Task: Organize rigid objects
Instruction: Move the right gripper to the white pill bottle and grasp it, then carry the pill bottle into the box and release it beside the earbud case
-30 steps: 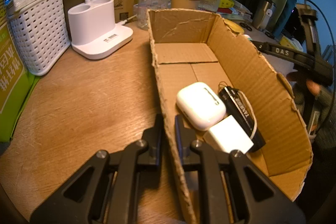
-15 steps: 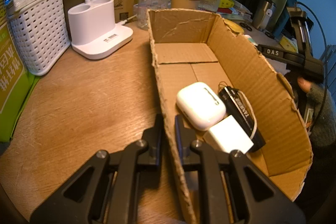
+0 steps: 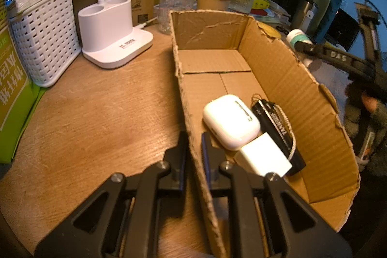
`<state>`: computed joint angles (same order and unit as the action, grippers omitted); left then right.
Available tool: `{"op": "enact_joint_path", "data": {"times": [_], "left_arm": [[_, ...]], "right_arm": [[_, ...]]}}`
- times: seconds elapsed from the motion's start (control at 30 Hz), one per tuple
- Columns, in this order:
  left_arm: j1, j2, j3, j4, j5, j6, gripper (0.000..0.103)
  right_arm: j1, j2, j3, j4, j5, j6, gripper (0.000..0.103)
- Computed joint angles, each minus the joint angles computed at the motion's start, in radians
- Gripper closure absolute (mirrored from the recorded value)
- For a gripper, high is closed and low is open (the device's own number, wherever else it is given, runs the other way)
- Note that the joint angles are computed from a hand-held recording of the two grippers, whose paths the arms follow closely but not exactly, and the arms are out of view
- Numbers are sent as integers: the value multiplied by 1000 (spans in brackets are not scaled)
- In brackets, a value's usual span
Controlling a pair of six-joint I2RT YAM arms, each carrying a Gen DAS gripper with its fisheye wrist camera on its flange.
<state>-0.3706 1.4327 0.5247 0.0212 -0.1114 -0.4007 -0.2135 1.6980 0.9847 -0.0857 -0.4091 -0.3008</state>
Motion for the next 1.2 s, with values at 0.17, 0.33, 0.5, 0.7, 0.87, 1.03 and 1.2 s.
{"op": "enact_joint_path", "data": {"times": [0.17,0.33,0.5,0.7,0.87,1.03,1.2], "left_arm": [[1,0,0,0,0,1,90],[0,1,0,0,0,0,90],[-1,2,1,1,0,0,91],[-1,2,1,1,0,0,90],[1,0,1,0,0,1,91],[0,2,1,0,0,0,90],[-2,3,6,-10,-3,-7,91]], "right_arm": [[0,-62,-37,3,-20,3,54],[2,-133,-82,2,-48,-1,54],[19,-206,-120,-13,-79,-9,54],[66,-301,-168,-32,-99,-22,54],[109,-341,-195,-38,-104,-35,54],[162,-346,-211,-48,-94,-56,54],[209,-337,-229,-42,-79,-65,54]]}}
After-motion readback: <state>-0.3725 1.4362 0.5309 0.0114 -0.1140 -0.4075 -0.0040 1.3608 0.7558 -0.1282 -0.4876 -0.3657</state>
